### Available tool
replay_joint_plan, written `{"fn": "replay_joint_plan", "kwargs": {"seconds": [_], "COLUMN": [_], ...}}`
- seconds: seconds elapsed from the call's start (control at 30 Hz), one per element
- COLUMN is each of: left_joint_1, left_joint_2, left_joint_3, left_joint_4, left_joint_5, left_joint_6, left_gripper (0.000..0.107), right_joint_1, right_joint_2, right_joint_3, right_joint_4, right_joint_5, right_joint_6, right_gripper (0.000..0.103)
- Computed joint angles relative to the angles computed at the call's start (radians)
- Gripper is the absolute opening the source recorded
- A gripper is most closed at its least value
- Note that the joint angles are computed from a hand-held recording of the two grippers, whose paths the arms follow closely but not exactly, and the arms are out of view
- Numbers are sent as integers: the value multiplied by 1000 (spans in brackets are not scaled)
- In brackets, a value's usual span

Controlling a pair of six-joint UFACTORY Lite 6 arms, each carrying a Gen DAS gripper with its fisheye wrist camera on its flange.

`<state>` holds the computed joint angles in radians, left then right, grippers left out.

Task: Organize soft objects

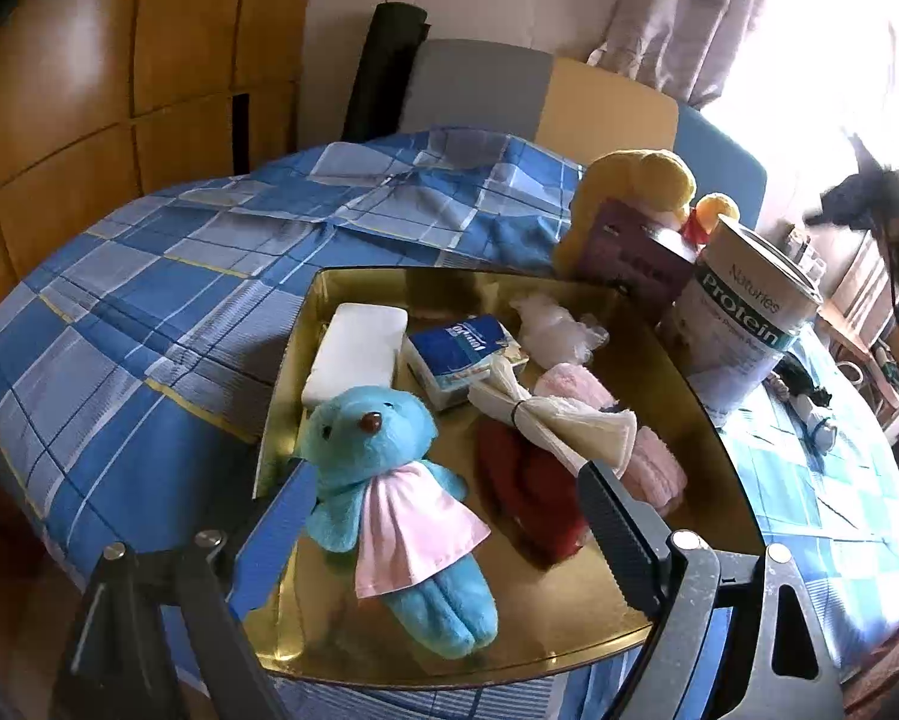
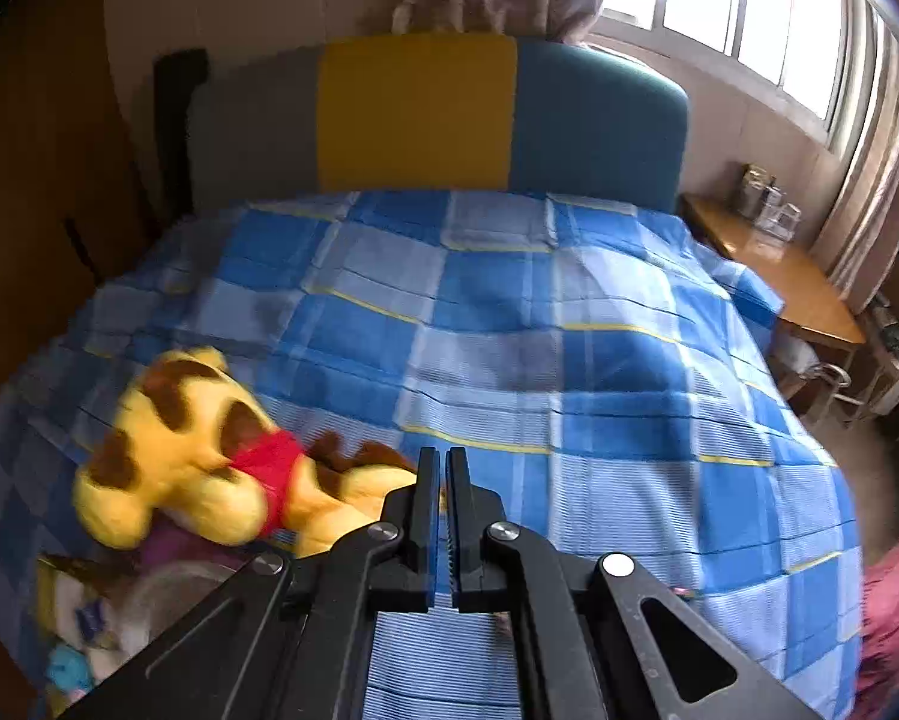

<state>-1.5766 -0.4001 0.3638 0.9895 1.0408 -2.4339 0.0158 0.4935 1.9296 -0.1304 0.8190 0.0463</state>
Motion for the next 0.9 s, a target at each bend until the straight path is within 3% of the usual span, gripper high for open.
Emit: {"fn": "replay_joint_plan", "kwargs": {"seconds": [0.07, 0.17, 0.43, 0.63, 0.77, 0.9], "left_joint_1": [-1, 17, 82, 121, 145, 177], "left_joint_2": [-7, 2, 85, 152, 184, 241], "left_joint_3": [-9, -9, 56, 126, 158, 203], "left_joint_4": [-5, -5, -15, -28, -37, -35], "left_joint_5": [-2, -22, -61, -76, -86, -115], "left_joint_6": [-7, 0, 66, 138, 161, 202], "left_gripper": [89, 89, 89, 89, 89, 89], "right_joint_1": [-55, -135, -324, -366, -420, -434], "right_joint_2": [16, 0, 112, 202, 276, 355], "right_joint_3": [-51, -236, -416, -360, -212, -100], "right_joint_4": [26, -17, -85, -109, 87, 36], "right_joint_5": [28, -21, -174, -258, -211, -195], "right_joint_6": [-83, -129, -191, -196, -337, -278], "right_gripper": [5, 27, 29, 30, 30, 36]}}
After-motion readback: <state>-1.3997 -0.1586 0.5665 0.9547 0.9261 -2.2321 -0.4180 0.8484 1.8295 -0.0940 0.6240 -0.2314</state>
